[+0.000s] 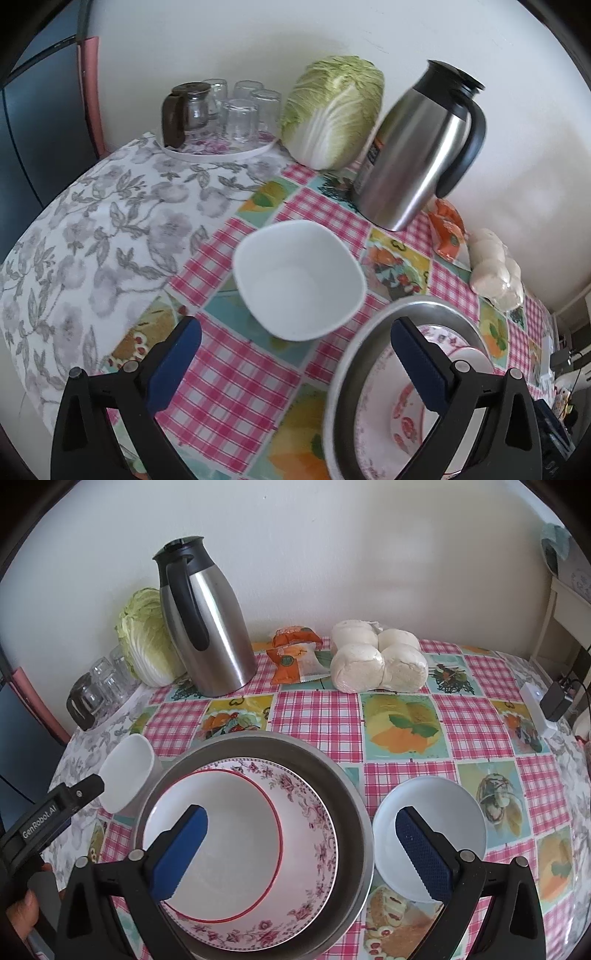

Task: Organize plates and bowls
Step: 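Open both tools and lift them away from the stacked bowl, then move both tools to the white square bowl and close on its rim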

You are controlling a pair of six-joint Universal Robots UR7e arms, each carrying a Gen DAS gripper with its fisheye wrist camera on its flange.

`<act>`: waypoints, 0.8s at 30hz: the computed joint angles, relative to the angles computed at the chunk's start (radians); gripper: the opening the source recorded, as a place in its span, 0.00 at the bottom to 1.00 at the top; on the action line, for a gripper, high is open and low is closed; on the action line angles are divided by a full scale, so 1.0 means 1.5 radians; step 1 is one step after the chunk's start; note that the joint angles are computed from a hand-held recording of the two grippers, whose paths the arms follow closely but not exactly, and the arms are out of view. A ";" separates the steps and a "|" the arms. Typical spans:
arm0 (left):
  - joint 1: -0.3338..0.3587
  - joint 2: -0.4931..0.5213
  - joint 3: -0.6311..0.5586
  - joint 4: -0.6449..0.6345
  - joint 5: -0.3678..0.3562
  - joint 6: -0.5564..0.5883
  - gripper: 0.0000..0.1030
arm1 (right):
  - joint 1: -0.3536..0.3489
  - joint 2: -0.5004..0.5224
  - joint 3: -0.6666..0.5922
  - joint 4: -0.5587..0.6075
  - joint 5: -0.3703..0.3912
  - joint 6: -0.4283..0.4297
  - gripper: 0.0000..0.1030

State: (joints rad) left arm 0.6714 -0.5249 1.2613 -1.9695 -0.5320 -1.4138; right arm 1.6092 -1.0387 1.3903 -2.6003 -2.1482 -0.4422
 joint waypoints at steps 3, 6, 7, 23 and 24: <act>0.002 -0.010 0.009 0.012 0.005 -0.010 0.99 | 0.001 -0.005 0.003 -0.004 0.010 0.021 1.00; 0.003 -0.021 0.020 0.019 0.012 -0.016 0.99 | 0.001 -0.009 0.005 0.002 0.019 0.050 1.00; 0.003 -0.024 0.023 0.022 0.013 -0.017 0.99 | 0.002 -0.010 0.007 0.001 0.015 0.053 1.00; 0.020 -0.068 0.090 -0.090 0.011 0.043 0.99 | 0.042 0.013 -0.012 0.051 -0.022 0.094 1.00; 0.022 -0.071 0.095 -0.096 0.010 0.044 0.99 | 0.046 0.018 -0.018 0.057 -0.024 0.096 1.00</act>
State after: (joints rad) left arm 0.7047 -0.6318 1.4036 -2.1142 -0.5172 -1.3471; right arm 1.6782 -1.0120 1.3628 -2.5149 -2.1842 -0.2975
